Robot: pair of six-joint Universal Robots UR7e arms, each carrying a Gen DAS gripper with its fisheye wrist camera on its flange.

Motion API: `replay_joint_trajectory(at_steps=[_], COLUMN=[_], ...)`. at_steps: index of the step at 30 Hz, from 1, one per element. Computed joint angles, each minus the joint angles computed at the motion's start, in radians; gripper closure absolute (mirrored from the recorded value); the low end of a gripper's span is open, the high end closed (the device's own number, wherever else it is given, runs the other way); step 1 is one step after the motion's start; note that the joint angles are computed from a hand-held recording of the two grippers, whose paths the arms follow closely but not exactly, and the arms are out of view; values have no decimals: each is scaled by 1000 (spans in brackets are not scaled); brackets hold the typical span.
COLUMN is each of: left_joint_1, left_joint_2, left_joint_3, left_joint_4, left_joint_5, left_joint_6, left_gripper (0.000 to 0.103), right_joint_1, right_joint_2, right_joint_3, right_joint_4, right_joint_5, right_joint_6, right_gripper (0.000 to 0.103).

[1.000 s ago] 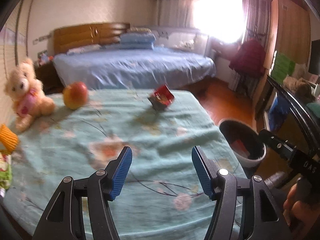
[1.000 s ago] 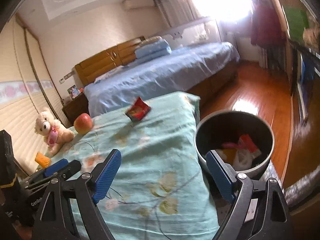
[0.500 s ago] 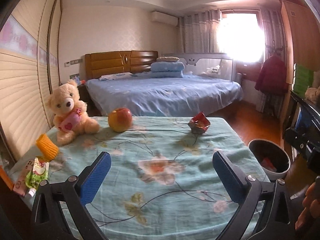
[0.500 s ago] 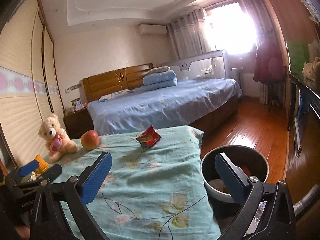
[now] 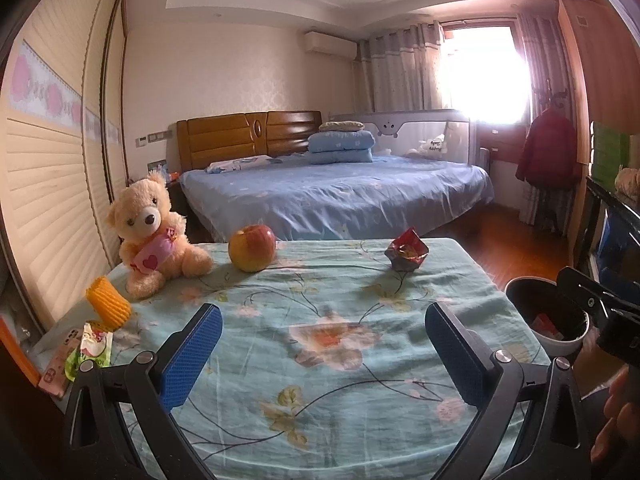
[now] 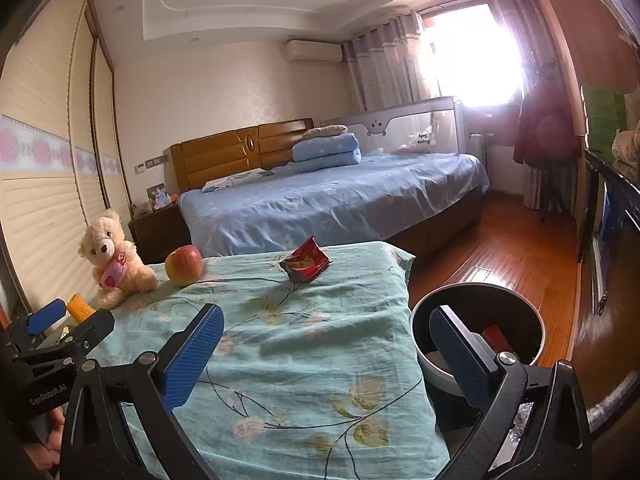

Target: Collect trash

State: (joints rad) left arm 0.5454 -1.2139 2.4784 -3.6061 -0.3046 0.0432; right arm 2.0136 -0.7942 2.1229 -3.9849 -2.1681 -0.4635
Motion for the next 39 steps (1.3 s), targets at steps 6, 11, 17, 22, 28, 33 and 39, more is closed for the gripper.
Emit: replay_joint_trajectory(at_steps=[6,11,17,22,28,33,39], left_joint_1=[-2,4,11,11,12,11,12], left_joint_2=[1,-6,-4,-6,2,20,19], left_joint_3=[4,3,-1,0,-4,-4,-3], left_joint_4=[-11,-2,-5,8,-7,-54,-57], left_joint_5=[1,2,2,2,7,9,7], left_joint_6=[9,4,9,-3,11,49,52], left_gripper=[1,1,1,1,1,0,0], right_joint_1=[2,3,6,5,4,0,-2], right_joint_2=[1,3,9,15,16,9,5], right_joint_3=[-2,-4,-7,-8,-6,-1,3], right_joint_4=[10,13,13,8,8,19,20], right_joint_5=[-3,-3,-8,-6,-3,0,4], right_joint_6=[2,0,-6,-14,-15,-8,-10], right_gripper=[0,0,0,0,0,0,0])
